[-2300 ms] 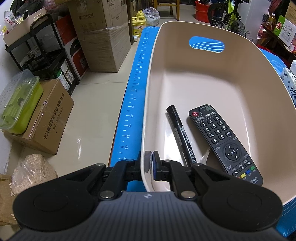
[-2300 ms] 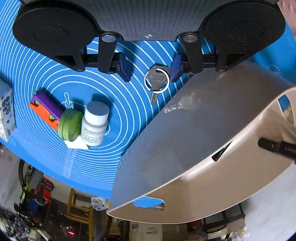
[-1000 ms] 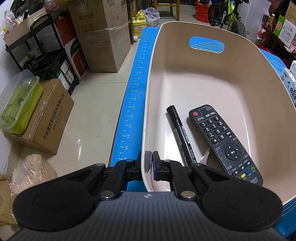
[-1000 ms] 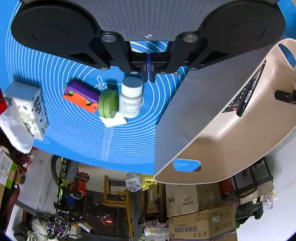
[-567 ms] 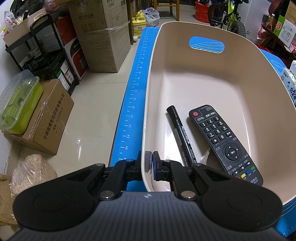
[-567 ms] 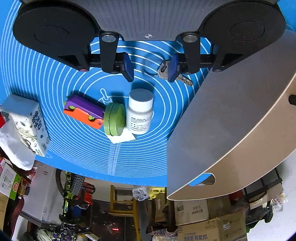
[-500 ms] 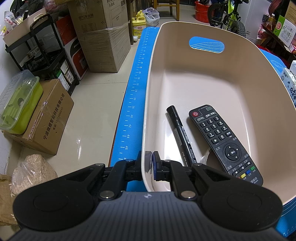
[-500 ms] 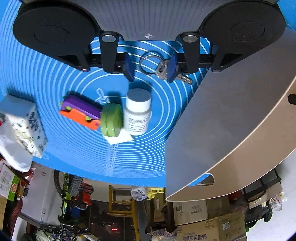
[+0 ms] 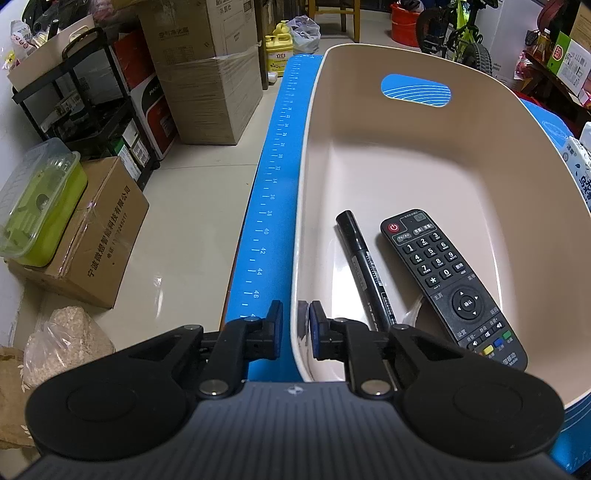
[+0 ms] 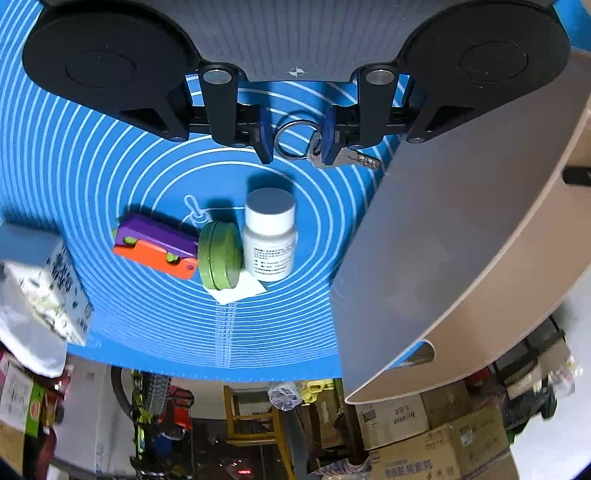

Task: Organize rigid objects
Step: 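Lift the key ring with the right gripper and drop it into the basket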

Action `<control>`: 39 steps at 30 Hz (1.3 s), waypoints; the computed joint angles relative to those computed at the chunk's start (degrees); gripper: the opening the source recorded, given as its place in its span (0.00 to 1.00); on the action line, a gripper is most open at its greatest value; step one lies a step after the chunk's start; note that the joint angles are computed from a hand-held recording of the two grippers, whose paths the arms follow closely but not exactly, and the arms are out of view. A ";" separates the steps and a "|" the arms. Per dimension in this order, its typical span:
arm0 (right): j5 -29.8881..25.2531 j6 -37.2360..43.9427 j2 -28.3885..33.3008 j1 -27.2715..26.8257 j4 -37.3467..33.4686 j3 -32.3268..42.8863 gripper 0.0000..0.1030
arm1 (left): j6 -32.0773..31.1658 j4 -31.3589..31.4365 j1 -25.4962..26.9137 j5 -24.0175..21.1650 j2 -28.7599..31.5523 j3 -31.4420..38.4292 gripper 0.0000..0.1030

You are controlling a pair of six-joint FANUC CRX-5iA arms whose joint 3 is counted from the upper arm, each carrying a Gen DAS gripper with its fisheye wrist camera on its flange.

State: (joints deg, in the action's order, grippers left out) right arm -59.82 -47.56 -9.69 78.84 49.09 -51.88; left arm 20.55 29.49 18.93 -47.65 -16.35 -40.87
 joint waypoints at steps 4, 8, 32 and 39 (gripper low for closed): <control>-0.19 -3.32 -0.81 0.45 5.15 -1.63 0.36 | -0.13 0.04 0.04 0.06 -0.02 -0.03 0.18; 0.14 -3.12 -0.06 -0.24 6.56 -1.44 0.36 | -0.27 0.04 0.13 0.03 -0.13 -0.07 0.18; -17.86 0.91 2.91 2.75 6.59 4.69 0.12 | -0.82 0.32 0.44 -0.12 -0.07 -0.11 0.18; -23.23 -1.90 0.66 2.73 14.30 4.87 0.12 | -1.00 -0.01 0.44 0.11 -0.38 -0.25 0.18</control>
